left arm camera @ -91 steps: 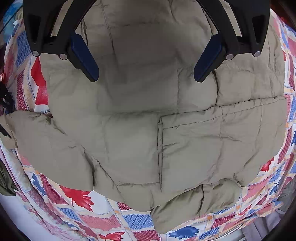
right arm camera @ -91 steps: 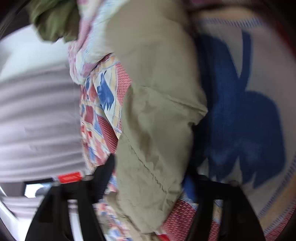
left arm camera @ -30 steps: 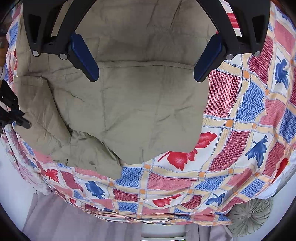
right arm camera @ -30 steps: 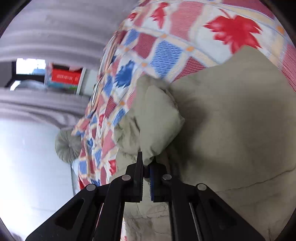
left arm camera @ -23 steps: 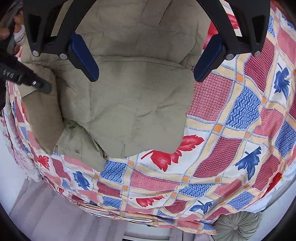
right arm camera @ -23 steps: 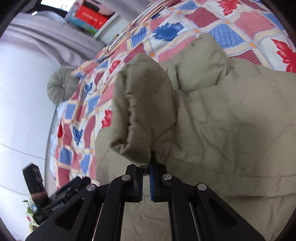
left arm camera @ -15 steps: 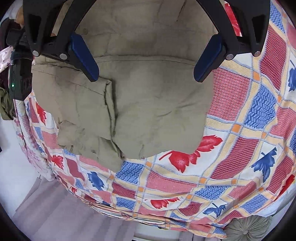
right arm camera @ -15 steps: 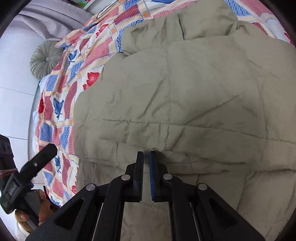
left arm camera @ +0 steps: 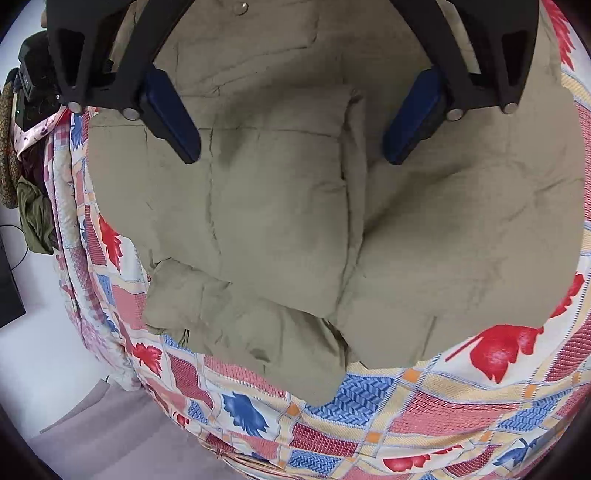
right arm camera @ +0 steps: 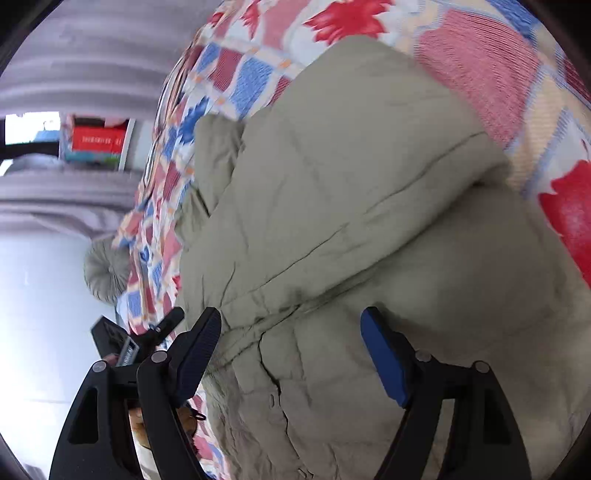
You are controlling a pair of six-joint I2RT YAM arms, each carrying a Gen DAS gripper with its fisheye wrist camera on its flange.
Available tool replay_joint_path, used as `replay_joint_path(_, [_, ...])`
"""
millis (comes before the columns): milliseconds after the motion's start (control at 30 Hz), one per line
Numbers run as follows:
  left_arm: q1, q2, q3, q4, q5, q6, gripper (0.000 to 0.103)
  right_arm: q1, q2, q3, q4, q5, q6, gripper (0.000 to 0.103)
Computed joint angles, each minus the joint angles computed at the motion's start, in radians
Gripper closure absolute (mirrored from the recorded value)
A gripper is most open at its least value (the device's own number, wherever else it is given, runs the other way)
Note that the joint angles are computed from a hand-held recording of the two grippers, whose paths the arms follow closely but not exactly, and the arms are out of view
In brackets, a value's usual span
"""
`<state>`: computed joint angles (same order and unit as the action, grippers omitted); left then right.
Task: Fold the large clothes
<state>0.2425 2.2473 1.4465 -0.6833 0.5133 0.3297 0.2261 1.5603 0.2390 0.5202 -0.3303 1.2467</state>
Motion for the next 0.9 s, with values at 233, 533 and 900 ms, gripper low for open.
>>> replay_joint_path(233, [-0.018, 0.025, 0.04, -0.046, 0.06, -0.086, 0.09, -0.171, 0.06, -0.072, 0.164, -0.094, -0.004, 0.022])
replay_joint_path(533, [0.109, -0.087, -0.037, -0.017, -0.005, 0.055, 0.09, -0.3, -0.042, 0.044, -0.05, -0.077, -0.144, 0.022])
replay_joint_path(900, [0.138, -0.038, -0.092, 0.116, -0.163, 0.117, 0.091, -0.33, 0.139, 0.054, -0.023, -0.085, -0.241, 0.023])
